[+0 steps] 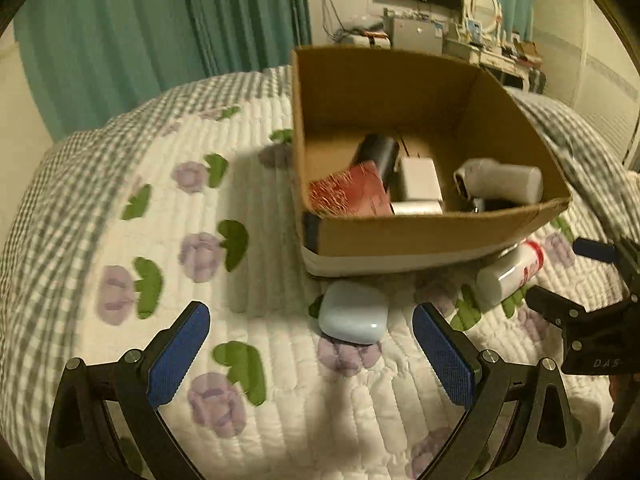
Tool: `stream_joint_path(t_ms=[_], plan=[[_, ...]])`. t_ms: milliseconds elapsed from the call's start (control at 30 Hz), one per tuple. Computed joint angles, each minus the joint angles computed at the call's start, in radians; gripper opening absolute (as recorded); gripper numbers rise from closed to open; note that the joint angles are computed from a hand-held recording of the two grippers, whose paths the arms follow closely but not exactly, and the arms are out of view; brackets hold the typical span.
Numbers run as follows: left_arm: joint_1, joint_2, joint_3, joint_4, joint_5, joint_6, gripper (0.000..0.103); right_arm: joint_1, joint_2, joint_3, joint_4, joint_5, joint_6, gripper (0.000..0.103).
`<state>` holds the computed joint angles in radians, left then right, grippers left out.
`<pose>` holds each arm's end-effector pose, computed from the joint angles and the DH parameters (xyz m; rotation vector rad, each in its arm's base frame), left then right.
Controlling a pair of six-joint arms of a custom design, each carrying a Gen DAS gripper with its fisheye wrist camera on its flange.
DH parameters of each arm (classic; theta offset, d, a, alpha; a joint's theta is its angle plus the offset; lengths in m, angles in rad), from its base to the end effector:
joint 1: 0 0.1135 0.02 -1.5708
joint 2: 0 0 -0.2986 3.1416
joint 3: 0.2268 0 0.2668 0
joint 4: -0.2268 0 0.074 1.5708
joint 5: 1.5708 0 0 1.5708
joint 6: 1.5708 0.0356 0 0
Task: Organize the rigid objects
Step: 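Grasp the white bottle with the red cap with the right gripper, then grasp the pale blue earbud case with the left gripper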
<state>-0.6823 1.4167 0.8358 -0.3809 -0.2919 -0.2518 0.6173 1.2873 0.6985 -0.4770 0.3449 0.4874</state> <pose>0.2286 -0.1726 0.2274 0.4164 2.4392 -0.0253 0.2010 0.1279 0.2116 -0.0509 2.5384 -0.0327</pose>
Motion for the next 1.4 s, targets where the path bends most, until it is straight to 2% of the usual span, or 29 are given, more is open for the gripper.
stream_joint_path(t_ms=[300, 333, 467, 600, 667, 800, 833, 867, 1033, 1133, 1300, 1400], plan=[[0.034, 0.097, 0.016, -0.011, 0.072, -0.026, 0.103, -0.024, 0.124, -0.015, 0.179, -0.061, -0.067, 0.102], [0.037, 0.104, 0.022, -0.017, 0.078, -0.020, 0.103, -0.023, 0.141, -0.011, 0.195, -0.071, -0.074, 0.099], [0.052, 0.144, 0.051, -0.024, 0.093, -0.013, 0.103, -0.020, 0.211, 0.017, 0.200, -0.032, -0.072, 0.076], [0.044, 0.189, 0.067, -0.016, 0.087, 0.002, 0.101, -0.026, 0.149, -0.036, 0.245, -0.058, -0.083, 0.076], [0.035, 0.209, 0.076, -0.011, 0.082, 0.008, 0.095, -0.019, 0.110, -0.052, 0.243, -0.049, -0.106, 0.076], [0.012, 0.256, 0.082, 0.020, 0.072, 0.012, 0.075, -0.020, 0.072, -0.057, 0.210, -0.063, -0.158, 0.076], [0.002, 0.264, 0.080, 0.027, 0.060, 0.018, 0.067, -0.010, 0.075, -0.049, 0.195, -0.057, -0.161, 0.076], [-0.008, 0.262, 0.076, 0.034, 0.046, 0.022, 0.053, -0.003, 0.076, -0.043, 0.182, -0.048, -0.164, 0.076], [-0.056, 0.207, 0.044, 0.015, 0.024, 0.052, 0.052, -0.021, 0.052, -0.051, 0.145, -0.053, -0.146, 0.076], [-0.092, 0.148, 0.032, -0.030, 0.008, 0.029, 0.052, -0.024, 0.034, -0.038, 0.105, -0.067, -0.134, 0.076], [-0.141, 0.019, 0.046, -0.149, 0.020, -0.054, 0.052, 0.033, -0.034, 0.051, -0.088, -0.026, -0.125, 0.076], [-0.173, -0.029, 0.082, -0.227, -0.005, -0.084, 0.052, 0.079, -0.091, 0.121, -0.213, 0.005, -0.109, 0.076]])
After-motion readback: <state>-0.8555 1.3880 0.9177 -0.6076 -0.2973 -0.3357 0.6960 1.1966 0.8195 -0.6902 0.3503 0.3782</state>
